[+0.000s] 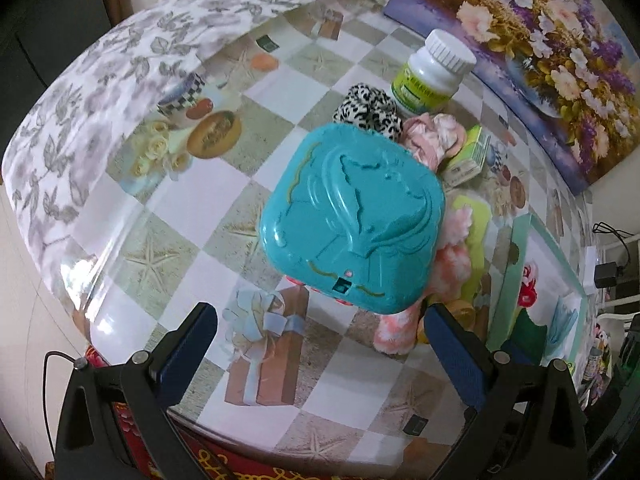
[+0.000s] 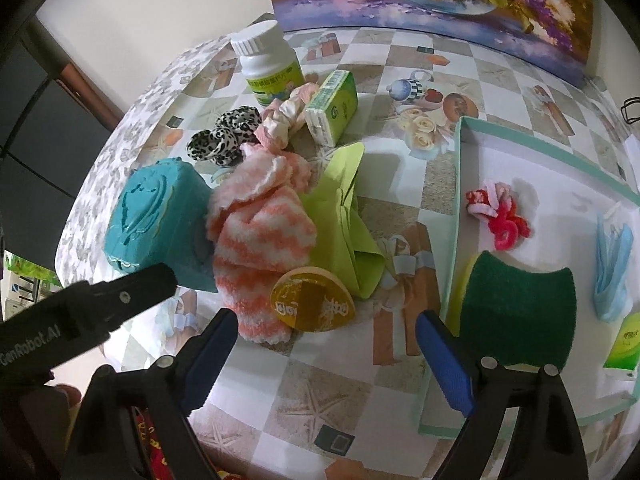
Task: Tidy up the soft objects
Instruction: 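Grasp the round gold tin with the right tool while the left tool reaches the pile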
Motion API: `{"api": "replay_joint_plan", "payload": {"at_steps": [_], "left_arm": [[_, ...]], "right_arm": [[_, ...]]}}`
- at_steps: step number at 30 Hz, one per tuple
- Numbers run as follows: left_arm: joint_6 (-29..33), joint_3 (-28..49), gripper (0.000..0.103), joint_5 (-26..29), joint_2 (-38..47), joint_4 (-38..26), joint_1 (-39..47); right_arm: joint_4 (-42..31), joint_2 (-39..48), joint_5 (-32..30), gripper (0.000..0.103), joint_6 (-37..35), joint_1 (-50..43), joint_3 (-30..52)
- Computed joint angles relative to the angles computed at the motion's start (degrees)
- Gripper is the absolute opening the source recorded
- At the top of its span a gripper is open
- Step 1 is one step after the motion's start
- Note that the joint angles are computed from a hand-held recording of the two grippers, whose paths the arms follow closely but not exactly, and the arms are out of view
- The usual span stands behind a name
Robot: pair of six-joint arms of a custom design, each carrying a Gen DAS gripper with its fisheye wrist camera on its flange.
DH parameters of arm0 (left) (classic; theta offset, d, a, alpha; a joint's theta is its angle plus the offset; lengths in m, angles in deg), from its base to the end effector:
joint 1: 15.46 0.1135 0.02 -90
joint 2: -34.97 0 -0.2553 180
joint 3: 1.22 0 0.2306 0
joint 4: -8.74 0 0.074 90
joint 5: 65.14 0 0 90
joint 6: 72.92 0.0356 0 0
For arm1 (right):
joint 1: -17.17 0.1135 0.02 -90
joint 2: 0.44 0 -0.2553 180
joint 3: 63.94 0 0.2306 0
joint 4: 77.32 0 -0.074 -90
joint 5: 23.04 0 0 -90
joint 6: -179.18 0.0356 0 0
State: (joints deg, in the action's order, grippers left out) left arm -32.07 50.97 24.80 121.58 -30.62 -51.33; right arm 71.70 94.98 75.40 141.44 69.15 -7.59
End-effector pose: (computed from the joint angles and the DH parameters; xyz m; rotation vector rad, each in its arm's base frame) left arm 0.1830 -0.1322 0.1328 -0.3378 2.8995 -0.2800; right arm 0.1645 0.2019 0.1197 0.0432 2.8010 0.2619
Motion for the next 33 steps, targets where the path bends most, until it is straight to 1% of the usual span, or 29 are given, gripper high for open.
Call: {"api": "replay_joint_plan", "payload": {"at_steps": [5,7,10,12,16,26,29,30,33], "left_arm": [[-0.2,0.2,0.103,1.3,1.8,-0.2,1.1],[-0.7,-0.2,0.103,2.0,2.3,0.0,2.1],[-1.0,-0.9,0.103,3.0,2.2,0.2,3.3],[-0.6,-1.1,0.103,3.0,2.0,-0.2,3.7],[0.1,-1.2,0.103,3.2,1.5,-0.4,4.0],[-0.7,0.0,0.103,3.9,3.4,-0.1,3.1],[-0.8,0.0,0.103,4.0,3.6,0.1,3.2],[-0.8,0.0,0.103,4.0,3.7,0.1,3.2],[-0.4,-0.1,0.103,4.2,3.9,0.4,3.4]], "right_arm": [[0.2,2.1,-0.3,0.089,-1.0,-0.3,0.8],[0.7,3.0,-0.7,0.086,-1.1,-0.4,1.0],[1.5,4.6,-1.2,0.082,-1.5,-0.6,1.6],[2.1,5.3,-1.4,0.081,-1.4,-0.7,1.9],[2.9,6.8,-2.1,0.076,-1.5,-0.9,2.8],[2.2,13.0,-2.1,0.072,-2.1,-0.4,7.9],[1.8,15.2,-2.1,0.067,-2.0,-0.4,9.6],[1.7,15.6,-2.0,0.064,-1.9,-0.4,9.9],[2.8,15.8,-2.7,0.058,-1.1,-1.1,9.2]]}}
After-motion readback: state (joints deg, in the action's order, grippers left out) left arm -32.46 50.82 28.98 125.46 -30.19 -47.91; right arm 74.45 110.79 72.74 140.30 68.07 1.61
